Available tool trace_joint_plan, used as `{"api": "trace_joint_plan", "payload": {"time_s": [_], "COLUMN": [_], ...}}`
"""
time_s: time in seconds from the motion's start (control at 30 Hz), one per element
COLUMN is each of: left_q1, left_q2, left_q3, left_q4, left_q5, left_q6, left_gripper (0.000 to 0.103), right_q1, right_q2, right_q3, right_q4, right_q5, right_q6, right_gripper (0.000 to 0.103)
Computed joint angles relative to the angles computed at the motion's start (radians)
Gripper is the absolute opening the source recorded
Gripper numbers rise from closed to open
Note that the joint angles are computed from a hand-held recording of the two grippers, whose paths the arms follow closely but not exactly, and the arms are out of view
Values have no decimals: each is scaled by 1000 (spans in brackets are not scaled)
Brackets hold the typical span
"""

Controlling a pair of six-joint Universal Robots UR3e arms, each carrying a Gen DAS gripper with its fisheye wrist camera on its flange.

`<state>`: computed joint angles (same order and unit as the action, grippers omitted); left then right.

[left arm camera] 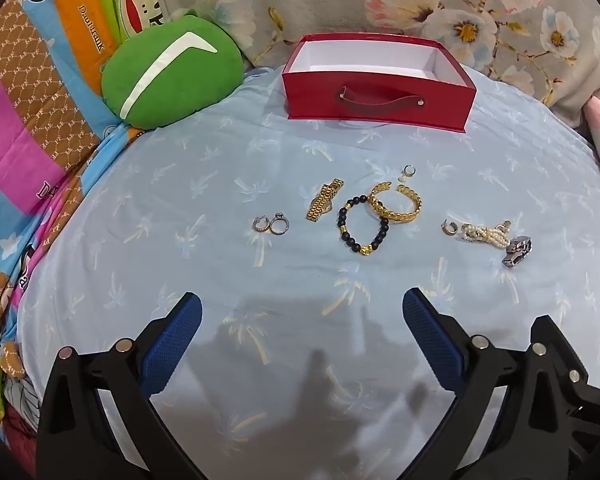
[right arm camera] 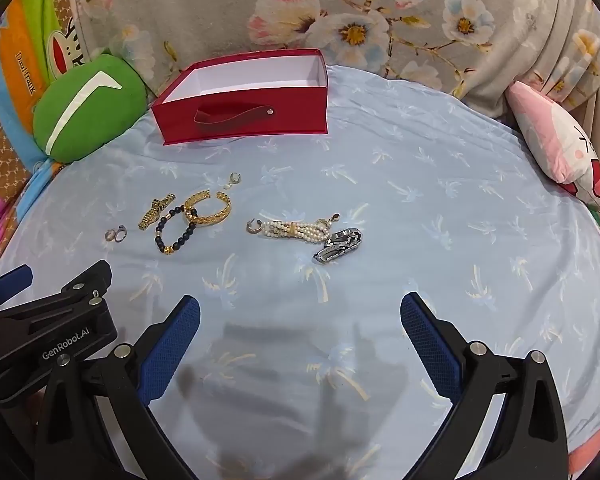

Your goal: Organize jewelry

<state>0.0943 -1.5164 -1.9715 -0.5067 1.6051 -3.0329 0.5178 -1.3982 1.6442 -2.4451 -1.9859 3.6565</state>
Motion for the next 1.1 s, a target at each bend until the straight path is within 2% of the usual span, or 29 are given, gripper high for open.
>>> {"api": "trace_joint_plan", "payload": {"time_s": [1.1], "left_q1": [20], "left_q2": [-5], "left_q3": [-20], "left_q4": [33], "left_q5": [-4], "left_q6": [21], "left_gripper": [98], "right_q1": [2], "right_q2": [22], "right_q3": [-29], "right_q4": [19], "right_q5": [4], "right_q6": [8], "right_gripper": [98]}}
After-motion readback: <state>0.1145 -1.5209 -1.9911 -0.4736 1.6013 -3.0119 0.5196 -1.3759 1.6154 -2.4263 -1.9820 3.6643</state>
